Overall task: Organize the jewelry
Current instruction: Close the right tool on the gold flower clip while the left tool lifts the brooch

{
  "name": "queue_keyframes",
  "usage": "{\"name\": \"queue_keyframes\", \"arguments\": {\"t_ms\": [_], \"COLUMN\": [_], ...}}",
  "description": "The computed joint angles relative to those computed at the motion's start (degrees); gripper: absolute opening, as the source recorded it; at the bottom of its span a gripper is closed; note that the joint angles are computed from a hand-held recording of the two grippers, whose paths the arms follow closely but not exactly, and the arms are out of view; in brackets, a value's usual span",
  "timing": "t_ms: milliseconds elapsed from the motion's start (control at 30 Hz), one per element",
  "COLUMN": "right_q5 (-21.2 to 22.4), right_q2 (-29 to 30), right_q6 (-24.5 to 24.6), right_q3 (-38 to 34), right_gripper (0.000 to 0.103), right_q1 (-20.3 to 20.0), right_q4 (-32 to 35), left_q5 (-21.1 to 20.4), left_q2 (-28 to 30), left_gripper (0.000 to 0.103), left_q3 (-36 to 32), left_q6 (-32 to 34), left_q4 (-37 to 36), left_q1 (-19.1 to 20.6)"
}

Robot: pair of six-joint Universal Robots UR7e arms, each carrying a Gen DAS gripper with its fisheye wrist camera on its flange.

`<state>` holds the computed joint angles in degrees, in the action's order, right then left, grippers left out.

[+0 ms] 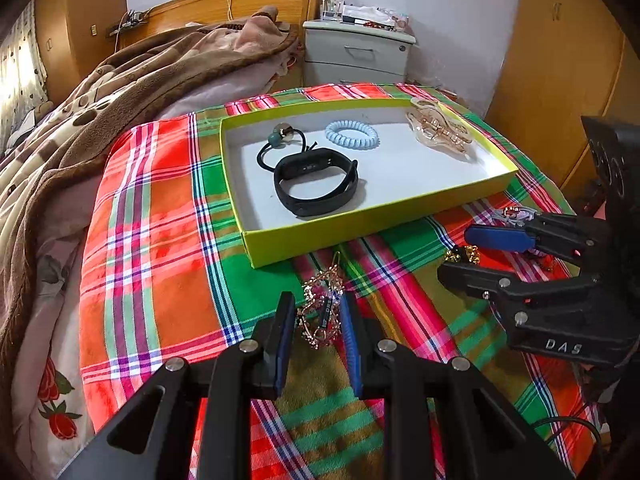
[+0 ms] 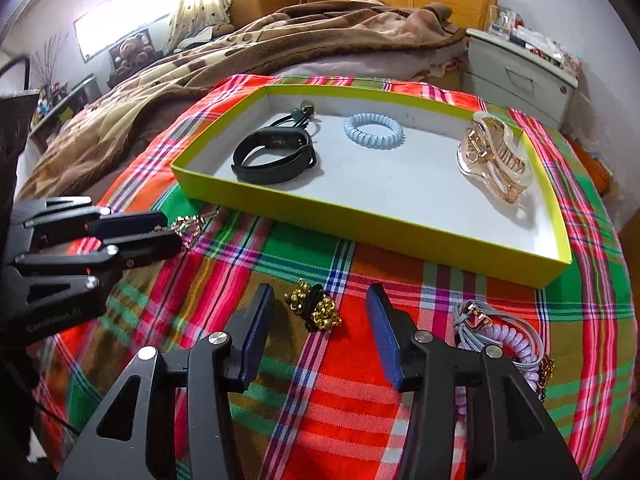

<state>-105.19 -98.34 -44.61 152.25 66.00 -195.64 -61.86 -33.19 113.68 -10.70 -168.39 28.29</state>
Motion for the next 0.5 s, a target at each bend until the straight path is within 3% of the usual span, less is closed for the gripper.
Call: {"name": "queue_keyframes", "arguments": {"t_ms": [133, 200, 267, 500], "right_q5": [-1.5, -1.2, -1.3, -0.6], "right_q2": [2.5, 2.6, 2.6, 1.6], "right_q6": [-2.5, -2.5, -2.4, -1.4], "right_q3": [0.8, 1.0, 1.1, 1.6], "right_gripper": [0.048, 0.042, 0.029, 0.023], "right_q1": [0.7, 0.5, 0.4, -0.1], "right_q4": [-5.0, -5.4, -6.1, -5.8], "left_q5": [0.1, 0.0, 0.1, 0.3], "left_q2": [0.0, -0.1, -0.2, -0.7], "left_gripper": [0.024, 0.024, 0.024, 0.024], "left_q3": [0.0, 0.1, 0.4, 0.9], "left_q6": [-0.3, -0.5, -0.6, -1.1], "left_q4": [-0.1, -0.2, -0.4, -0.4], "left_q1": [-0.1, -0.1, -0.3, -0.7]}}
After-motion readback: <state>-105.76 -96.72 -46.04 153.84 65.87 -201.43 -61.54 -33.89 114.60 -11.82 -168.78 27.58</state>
